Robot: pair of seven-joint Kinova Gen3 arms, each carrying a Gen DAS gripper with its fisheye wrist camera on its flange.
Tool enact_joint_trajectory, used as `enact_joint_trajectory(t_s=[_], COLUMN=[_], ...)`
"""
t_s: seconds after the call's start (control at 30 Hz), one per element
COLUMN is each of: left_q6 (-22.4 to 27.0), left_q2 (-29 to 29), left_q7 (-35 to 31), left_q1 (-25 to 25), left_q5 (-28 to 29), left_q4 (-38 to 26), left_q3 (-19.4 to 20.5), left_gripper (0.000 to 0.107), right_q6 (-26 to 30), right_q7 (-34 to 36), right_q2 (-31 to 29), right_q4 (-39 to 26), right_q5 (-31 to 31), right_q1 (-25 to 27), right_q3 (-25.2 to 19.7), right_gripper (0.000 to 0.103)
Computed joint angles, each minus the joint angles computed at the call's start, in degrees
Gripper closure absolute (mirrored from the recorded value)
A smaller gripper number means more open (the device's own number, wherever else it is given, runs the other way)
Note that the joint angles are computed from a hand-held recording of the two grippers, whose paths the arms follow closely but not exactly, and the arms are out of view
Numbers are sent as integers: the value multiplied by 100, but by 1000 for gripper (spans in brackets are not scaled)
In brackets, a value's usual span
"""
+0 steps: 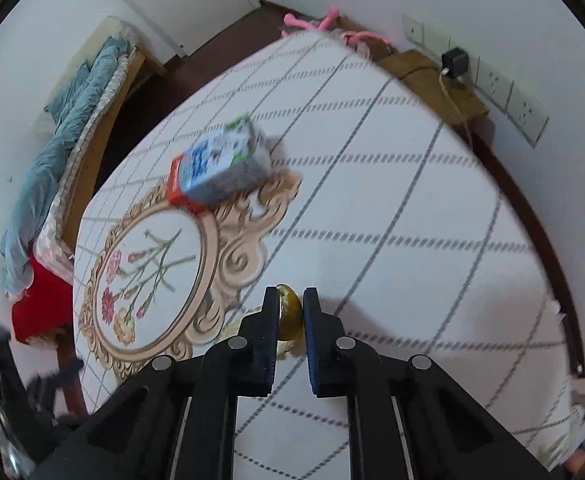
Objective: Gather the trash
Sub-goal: 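Grasp the milk carton with the left tool while the right tool grasps the gold candy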
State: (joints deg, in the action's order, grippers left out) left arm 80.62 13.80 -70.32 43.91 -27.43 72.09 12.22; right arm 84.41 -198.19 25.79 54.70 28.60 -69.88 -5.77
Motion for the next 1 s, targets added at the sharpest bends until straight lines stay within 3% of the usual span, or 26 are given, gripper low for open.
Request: enact_joint_trajectory(t_s=[0.13, 0.33, 0.4, 0.5, 0.57, 0.6, 0.67, 0.73, 0.87, 1.0], left_q6=[10, 736, 1041, 1386, 1668, 1789, 1856, 1723, 1013, 561], left_q2=[786, 2044, 2384, 2728, 2859, 2927, 2981, 2840, 2204, 1616], left_q7=[-932, -2330, -2796, -3386, -3596, -3587, -3436, -3267, -2859, -1964], left_q1=[-356, -622, -601, -368, -280, -322, -299, -296, -134, 255], left_q5=[-493, -1330, -1285, -686, -220, 13, 477, 927, 1685, 1966], left_q4=[-1062, -2601, -3132, -3928, -4326, -4500, -4725, -4527, -3472, -2686], left_q3=[929, 2483, 2617, 2061, 1671, 1635, 1245, 810, -243, -1190], left_gripper=[7, 7, 8, 8, 23, 43, 49, 52, 54, 56], right_q6=[134, -357, -391, -439, -471, -482, -483, -529, -622, -466], right_q7=[-135, 207, 333, 555, 617, 640, 649, 648, 608, 595], right_q2=[-319, -689, -711, -704, -704, -702, -707, -726, -732, -630], right_q4=[365, 1002, 1057, 1071, 1089, 1093, 1095, 1118, 1141, 888], right_q5=[-29, -606, -704, -793, -804, -797, -773, -741, -693, -473], right_q1=[193, 1157, 1324, 1493, 1525, 1527, 1504, 1475, 1408, 1167], right_q3=[7, -223, -261, -289, -294, -296, -301, -312, -338, -327], right_gripper=[90, 90, 91, 91, 91, 91, 91, 90, 91, 91])
